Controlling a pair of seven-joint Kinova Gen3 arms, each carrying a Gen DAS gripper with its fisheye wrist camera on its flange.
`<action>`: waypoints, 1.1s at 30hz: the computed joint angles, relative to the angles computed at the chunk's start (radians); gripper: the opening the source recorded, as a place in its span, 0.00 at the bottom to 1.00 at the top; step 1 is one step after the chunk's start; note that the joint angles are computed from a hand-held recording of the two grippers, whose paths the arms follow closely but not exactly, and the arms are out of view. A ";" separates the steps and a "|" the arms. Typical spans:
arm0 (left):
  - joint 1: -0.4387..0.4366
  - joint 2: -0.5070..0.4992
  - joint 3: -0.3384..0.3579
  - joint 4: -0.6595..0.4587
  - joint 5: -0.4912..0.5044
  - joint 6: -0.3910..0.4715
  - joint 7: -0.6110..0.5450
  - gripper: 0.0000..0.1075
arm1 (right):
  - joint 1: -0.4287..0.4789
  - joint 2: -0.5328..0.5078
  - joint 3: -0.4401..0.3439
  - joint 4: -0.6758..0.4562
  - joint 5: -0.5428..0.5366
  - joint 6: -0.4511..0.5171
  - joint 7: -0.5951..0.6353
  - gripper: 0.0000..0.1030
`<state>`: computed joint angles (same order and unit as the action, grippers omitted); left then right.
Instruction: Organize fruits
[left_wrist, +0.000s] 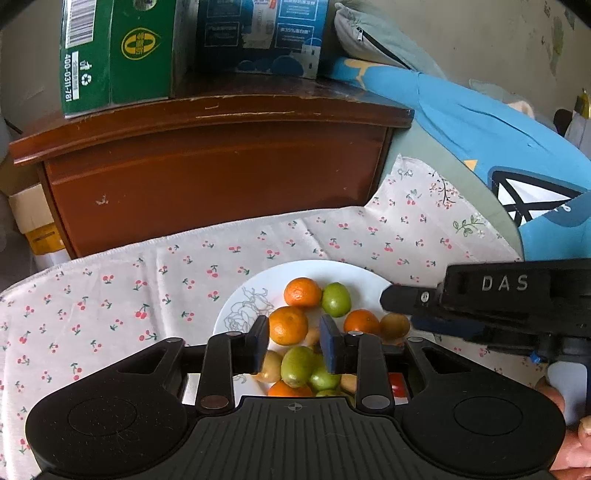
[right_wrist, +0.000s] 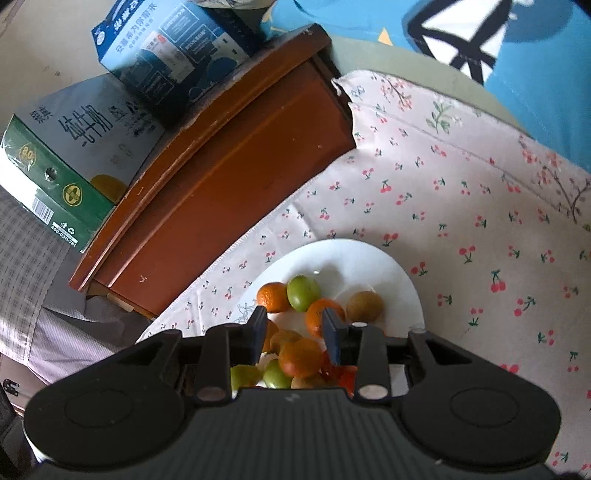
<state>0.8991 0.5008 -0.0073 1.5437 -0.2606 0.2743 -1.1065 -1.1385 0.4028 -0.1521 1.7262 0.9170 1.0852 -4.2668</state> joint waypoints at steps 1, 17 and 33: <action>0.018 -0.002 -0.019 -0.003 -0.006 0.008 0.011 0.43 | -0.003 0.002 0.000 -0.008 -0.003 0.016 0.010 0.42; 0.110 -0.095 -0.068 0.045 -0.192 0.114 0.213 0.78 | -0.073 0.037 -0.013 -0.175 -0.070 0.268 0.211 0.75; 0.075 -0.147 0.062 0.106 -0.361 0.295 0.414 0.81 | -0.145 0.083 -0.024 -0.339 -0.258 0.452 0.291 0.91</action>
